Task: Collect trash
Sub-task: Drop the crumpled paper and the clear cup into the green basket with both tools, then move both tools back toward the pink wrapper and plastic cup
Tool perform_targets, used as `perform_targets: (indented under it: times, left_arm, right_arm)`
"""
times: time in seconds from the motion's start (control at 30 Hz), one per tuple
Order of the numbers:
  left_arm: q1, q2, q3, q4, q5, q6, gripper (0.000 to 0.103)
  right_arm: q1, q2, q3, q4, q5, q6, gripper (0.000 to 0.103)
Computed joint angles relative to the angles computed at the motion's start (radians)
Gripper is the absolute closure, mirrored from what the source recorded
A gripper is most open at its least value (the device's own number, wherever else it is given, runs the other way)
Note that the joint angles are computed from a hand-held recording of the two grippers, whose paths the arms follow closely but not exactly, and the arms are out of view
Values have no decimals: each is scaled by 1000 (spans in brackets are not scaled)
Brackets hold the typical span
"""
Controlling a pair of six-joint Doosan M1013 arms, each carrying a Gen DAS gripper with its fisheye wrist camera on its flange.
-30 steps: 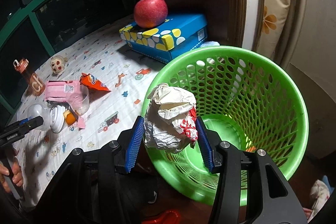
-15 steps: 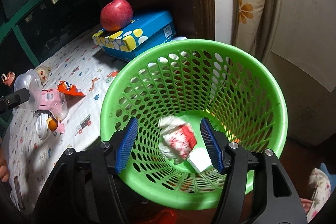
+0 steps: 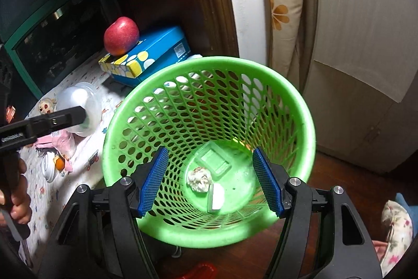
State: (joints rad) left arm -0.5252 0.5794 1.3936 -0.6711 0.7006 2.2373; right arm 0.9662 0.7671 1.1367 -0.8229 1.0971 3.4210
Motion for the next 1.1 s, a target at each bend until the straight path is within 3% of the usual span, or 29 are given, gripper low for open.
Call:
perform_targets:
  times: [0.23, 0.3, 0.33, 0.37, 0.53, 0.67, 0.77, 1.1]
  left_arm:
    - [-37, 33, -29, 54, 48, -22, 41]
    - [-42, 38, -31, 50, 58, -16, 37]
    - [-44, 38, -28, 49, 53, -17, 27]
    - [-45, 36, -22, 42, 42, -10, 25]
    - [-36, 28, -7, 20, 41, -5, 24]
    - [-23, 5, 24, 36, 2, -14, 24]
    - [-7, -14, 51, 51, -32, -23, 23]
    - [61, -56, 101, 189, -151, -176, 20]
  right_arm:
    - [5, -21, 43, -17, -5, 68, 36]
    - [6, -24, 47, -17, -8, 74, 36]
    - [6, -24, 49, -17, -9, 75, 36]
    - [6, -24, 49, -17, -10, 76, 36]
    - [7, -23, 46, -21, -21, 72, 36]
    - [6, -14, 28, -19, -32, 46, 36]
    - [6, 2, -4, -18, -31, 15, 25]
    - [-3, 71, -146, 6, -55, -142, 22]
